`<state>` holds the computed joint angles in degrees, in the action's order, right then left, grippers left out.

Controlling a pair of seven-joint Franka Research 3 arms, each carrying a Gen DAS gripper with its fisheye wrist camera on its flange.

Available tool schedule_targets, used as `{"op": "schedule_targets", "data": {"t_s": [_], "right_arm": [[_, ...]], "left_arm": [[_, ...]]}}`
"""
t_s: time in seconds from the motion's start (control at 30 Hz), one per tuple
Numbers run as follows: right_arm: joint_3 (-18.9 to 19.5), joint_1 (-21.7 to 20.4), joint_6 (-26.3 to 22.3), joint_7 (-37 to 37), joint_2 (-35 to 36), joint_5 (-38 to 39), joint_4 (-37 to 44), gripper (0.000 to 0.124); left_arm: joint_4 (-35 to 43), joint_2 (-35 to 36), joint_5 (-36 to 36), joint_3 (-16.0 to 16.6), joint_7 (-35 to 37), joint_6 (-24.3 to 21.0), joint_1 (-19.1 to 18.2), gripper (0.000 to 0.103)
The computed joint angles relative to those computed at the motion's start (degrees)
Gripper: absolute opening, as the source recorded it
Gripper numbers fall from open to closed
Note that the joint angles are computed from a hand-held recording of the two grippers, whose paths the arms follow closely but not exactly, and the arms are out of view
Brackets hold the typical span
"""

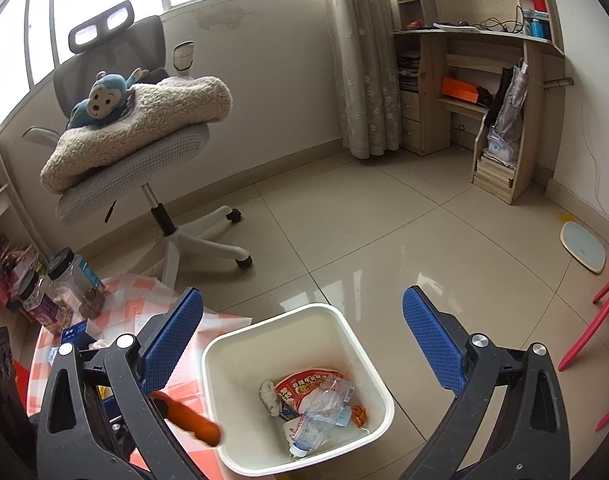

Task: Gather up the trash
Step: 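Carry the carrot piece over the bin and open the left gripper, then move both grippers back toward the crumpled paper and yellow packet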

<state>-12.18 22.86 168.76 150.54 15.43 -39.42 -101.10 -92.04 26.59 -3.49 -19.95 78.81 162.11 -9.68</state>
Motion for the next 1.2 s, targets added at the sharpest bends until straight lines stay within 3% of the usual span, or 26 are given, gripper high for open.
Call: {"op": "schedule_targets", "data": {"t_s": [0.1,0.17,0.27,0.47,0.83,1.03,1.2], "right_arm": [[-0.01,-0.45,0.16,0.44,-0.01,1.09,-0.19,0.096],[0.22,-0.34,-0.61,-0.12,0.54,1.50,0.46,0.096],[1.91,-0.59,-1.78,-4.19,1.70,3.99,1.82,0.096],[3.64,1.50,-4.20,-11.76,4.89,7.37,6.07,0.096],[5.55,5.44,-9.57,-23.52,12.01,15.60,15.97,0.096],[6.90,7.16,-13.59,-30.25,16.92,19.77,22.75,0.096],[8.39,8.67,-18.33,-38.40,22.04,22.63,29.81,0.096]], "left_arm": [[0.03,-0.27,4.35,4.26,-4.29,0.54,-3.17,0.046],[-1.52,-1.83,11.29,10.58,-11.62,0.71,-7.18,0.047],[-4.50,-4.09,21.35,17.19,-21.27,0.99,-10.10,0.055],[-7.99,-7.16,36.33,23.94,-34.83,-2.21,-11.04,0.064],[-12.32,-10.32,48.26,23.47,-42.19,-6.78,-3.30,0.076],[-10.28,-8.02,49.46,20.81,-39.88,-12.11,1.97,0.084],[-8.47,-5.26,47.55,19.68,-36.03,-13.91,5.27,0.086]]}}
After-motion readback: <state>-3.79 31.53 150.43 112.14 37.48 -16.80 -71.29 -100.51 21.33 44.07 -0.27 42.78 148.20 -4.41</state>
